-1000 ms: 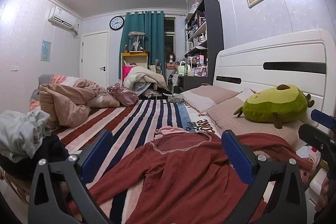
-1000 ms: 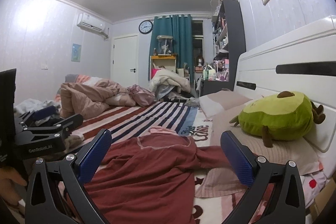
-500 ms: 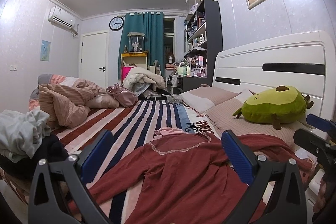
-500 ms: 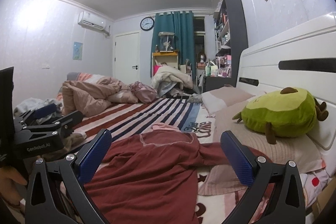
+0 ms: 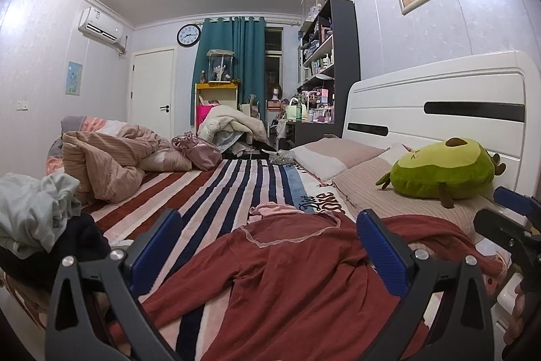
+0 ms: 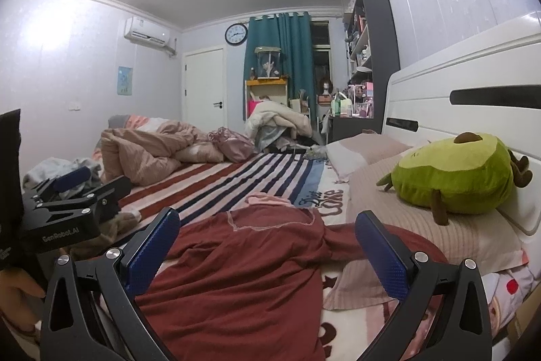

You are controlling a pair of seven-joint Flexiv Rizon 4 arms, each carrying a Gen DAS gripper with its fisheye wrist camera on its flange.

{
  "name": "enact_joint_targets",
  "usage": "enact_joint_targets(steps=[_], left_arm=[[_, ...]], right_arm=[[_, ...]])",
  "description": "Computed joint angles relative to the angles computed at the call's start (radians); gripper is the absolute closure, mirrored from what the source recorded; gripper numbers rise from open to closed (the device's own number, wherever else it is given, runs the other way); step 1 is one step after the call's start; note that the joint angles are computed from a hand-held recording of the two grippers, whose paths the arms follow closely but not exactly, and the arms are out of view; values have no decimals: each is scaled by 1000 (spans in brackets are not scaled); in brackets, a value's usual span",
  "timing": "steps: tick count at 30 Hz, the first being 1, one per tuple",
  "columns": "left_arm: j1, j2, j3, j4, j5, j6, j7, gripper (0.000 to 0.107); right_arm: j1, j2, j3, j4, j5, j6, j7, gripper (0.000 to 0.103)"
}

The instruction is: Fold small clothes

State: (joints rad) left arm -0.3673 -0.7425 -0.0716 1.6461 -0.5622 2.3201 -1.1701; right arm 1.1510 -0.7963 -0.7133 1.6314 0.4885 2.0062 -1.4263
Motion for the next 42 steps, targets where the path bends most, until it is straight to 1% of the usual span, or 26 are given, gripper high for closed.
enact_joint_targets(steps=[4,9,12,13,14,15,16,17,18,19,20,22,23,24,26,27,29,30,32,34,35,36,37,39,40,42], left_arm=[[-2,-1,1,-4,-7,-8,5,5],[-11,-4,12,-10,-43,-22,18,5],[-7,-4,13,-8,-56,-34,16,5],[-14,-5,21,-8,-76,-36,24,5],[-21,-6,29,-8,-95,-37,35,5],[-31,-10,40,-8,-121,-31,49,5],[-33,-13,42,-7,-133,-23,57,5],[-31,-15,42,-5,-143,-18,61,5],[-22,-16,38,2,-148,-15,58,5],[-10,-15,32,9,-140,-14,50,5],[-1,-15,30,17,-135,-14,47,5],[-17,-21,59,29,-216,-24,94,5],[-12,-19,61,40,-236,-32,106,5],[6,-12,55,62,-235,-43,100,5],[73,6,34,123,-198,-81,43,5],[104,13,27,145,-171,-103,12,5],[190,22,3,196,-84,-147,-75,5],[202,19,11,207,-73,-159,-96,5],[252,12,7,235,-14,-197,-143,6],[266,4,24,249,15,-225,-171,15],[267,-3,37,252,20,-243,-182,21],[262,-5,52,254,21,-263,-191,26],[263,-10,61,255,27,-281,-204,29],[299,-17,47,257,76,-307,-237,41],[320,-20,35,255,102,-325,-253,45],[325,-27,42,245,124,-366,-273,63]], right_arm=[[-23,11,29,-4,-12,5,-5,0],[-22,-4,23,-20,15,15,-12,0],[14,-46,-44,-38,46,-26,-3,0],[34,-71,-81,-41,56,-37,13,0],[64,-113,-139,-42,62,-46,56,0],[92,-157,-193,-55,109,-65,66,0],[102,-181,-214,-68,136,-83,67,0],[88,-187,-203,-68,98,-77,101,0],[55,-174,-159,-67,28,-62,133,0],[17,-153,-97,-83,6,-61,101,0],[-27,-137,-35,-91,-49,-56,98,0],[-92,-117,56,-99,-122,-41,102,0],[-113,-118,84,-107,-139,-38,104,0],[-126,-122,99,-116,-146,-43,109,0],[-137,-134,106,-133,-157,-60,119,0],[-134,-142,98,-140,-158,-69,128,0],[-124,-161,73,-158,-160,-94,158,0],[-123,-170,64,-170,-165,-108,180,0],[-138,-178,77,-190,-194,-124,213,0],[-160,-178,106,-207,-236,-135,239,0],[-167,-180,115,-215,-257,-144,249,0],[-168,-183,115,-220,-275,-151,260,0],[-165,-187,107,-224,-290,-156,272,0],[-159,-197,91,-230,-318,-166,295,0],[-158,-201,87,-233,-330,-170,308,0],[-168,-203,96,-242,-361,-178,327,0]])
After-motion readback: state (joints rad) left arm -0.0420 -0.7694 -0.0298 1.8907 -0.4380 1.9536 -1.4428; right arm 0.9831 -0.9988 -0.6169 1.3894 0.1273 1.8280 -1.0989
